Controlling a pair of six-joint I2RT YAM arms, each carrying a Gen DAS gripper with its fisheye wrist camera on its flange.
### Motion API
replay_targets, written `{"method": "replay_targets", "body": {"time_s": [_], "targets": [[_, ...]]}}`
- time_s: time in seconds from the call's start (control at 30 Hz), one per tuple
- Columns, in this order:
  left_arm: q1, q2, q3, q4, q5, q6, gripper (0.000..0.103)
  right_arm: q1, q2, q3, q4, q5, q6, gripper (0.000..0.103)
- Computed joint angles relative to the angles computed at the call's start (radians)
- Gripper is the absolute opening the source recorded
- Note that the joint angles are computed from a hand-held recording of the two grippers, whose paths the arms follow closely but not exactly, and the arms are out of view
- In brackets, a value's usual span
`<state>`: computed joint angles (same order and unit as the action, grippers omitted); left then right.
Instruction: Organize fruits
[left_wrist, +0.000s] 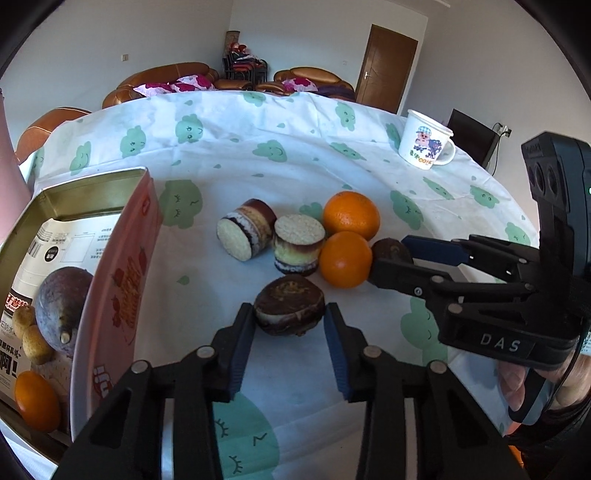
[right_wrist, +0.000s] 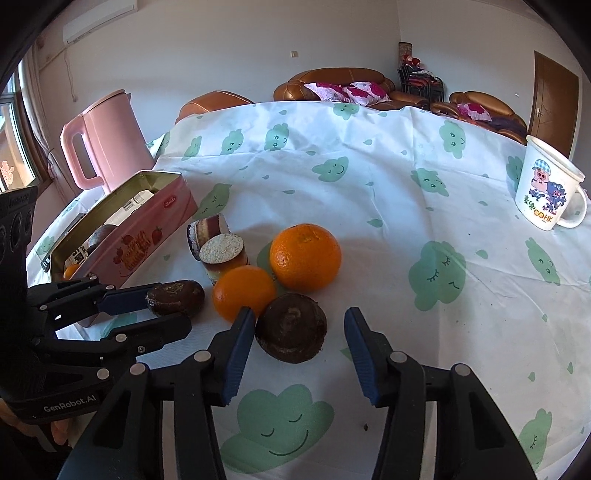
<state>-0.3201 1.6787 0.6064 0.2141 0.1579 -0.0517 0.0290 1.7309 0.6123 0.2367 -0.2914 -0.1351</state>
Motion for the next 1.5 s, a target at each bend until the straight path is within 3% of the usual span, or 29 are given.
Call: {"method": "replay_targets", "body": {"time_s": [0.07,0.8,1.5], "targets": [[-0.003,-0.006,-0.011,0.013,-0.001,-0.002,0.04,0.007,0.004,0.005,-0.009,0.001,-0.008,0.04],[-0.031,-0.156,-0.224,0.308,-0.125,-0.06,0.04,-0.033,-0.155,-0.182,0.24,-0.063,0.002,0.04],[-0.072,-0.213,-0.323,0.457,-0.235,-0.066,0.04,-0.075,-0.222,-0.292,0.414,-0.107,0.033,0.04]]}}
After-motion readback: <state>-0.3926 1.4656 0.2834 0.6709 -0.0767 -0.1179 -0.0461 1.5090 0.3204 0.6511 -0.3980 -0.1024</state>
